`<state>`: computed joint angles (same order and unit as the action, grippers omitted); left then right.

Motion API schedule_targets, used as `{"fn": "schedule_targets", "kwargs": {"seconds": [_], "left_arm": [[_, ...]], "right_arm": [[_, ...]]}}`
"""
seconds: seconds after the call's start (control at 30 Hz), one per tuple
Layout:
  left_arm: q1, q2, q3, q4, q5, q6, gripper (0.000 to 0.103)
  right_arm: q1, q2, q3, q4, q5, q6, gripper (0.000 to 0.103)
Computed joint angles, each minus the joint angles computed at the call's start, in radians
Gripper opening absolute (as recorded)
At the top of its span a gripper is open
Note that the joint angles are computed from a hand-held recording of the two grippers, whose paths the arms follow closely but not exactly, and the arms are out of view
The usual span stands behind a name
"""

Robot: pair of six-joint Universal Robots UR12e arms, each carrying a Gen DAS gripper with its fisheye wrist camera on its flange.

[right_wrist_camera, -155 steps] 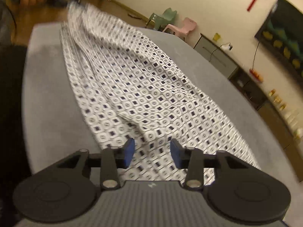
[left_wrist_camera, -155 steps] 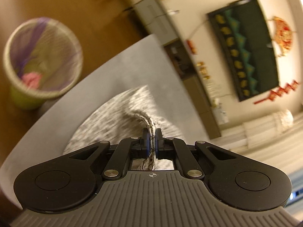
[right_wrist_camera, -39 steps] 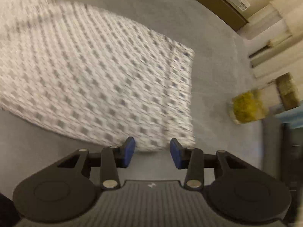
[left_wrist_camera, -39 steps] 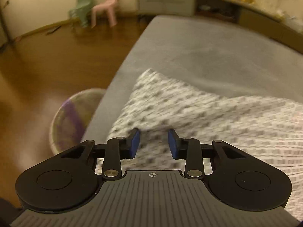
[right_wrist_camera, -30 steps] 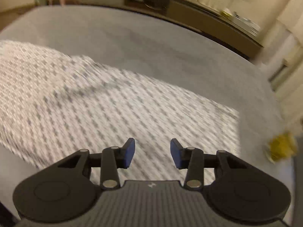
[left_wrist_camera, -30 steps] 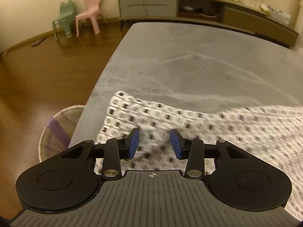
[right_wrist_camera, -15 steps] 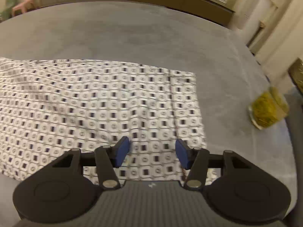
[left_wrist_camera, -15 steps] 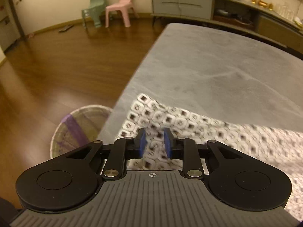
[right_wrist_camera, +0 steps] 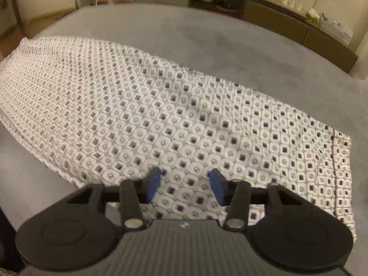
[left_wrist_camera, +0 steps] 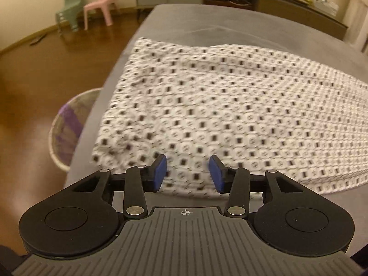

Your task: Fold clothes

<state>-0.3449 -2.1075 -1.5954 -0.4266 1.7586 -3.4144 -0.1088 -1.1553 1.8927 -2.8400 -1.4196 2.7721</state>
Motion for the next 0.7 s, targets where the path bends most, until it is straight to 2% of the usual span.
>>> {"fn": "schedule_targets", "kwargs": {"seconds": [0.1,0.2,0.27,0.37,0.5,0.63,0.7], "left_arm": [[0.001,0.011,-0.011,0.001,0.019,-0.031,0.033],[0.001,0.022,-0.028,0.058,-0.045,-0.055,0.035],[-0.005,0.025,-0.036,0.108,-0.100,-0.046,0.036],[-0.028,0.007,-0.015,0.150,-0.163,0.030,0.039],[-0.066,-0.043,0.044,0.104,-0.142,0.129,0.038],[-0.081,-0.050,0.048,0.062,-0.133,0.156,0.036],[-0.086,-0.038,0.037,0.042,-0.123,0.174,0.037]], "right_arm": [[-0.012,-0.014,0.004,0.038,-0.004,0.011,0.057],[0.001,-0.030,0.020,0.012,-0.049,0.004,0.054],[0.009,-0.048,0.040,-0.031,-0.022,-0.023,0.054],[0.032,-0.041,0.037,-0.075,0.028,-0.061,0.054],[0.063,-0.006,0.006,-0.101,0.025,-0.042,0.054],[0.084,0.005,0.002,-0.101,0.086,-0.023,0.054],[0.100,0.008,0.005,-0.075,0.094,-0.075,0.054]]}}
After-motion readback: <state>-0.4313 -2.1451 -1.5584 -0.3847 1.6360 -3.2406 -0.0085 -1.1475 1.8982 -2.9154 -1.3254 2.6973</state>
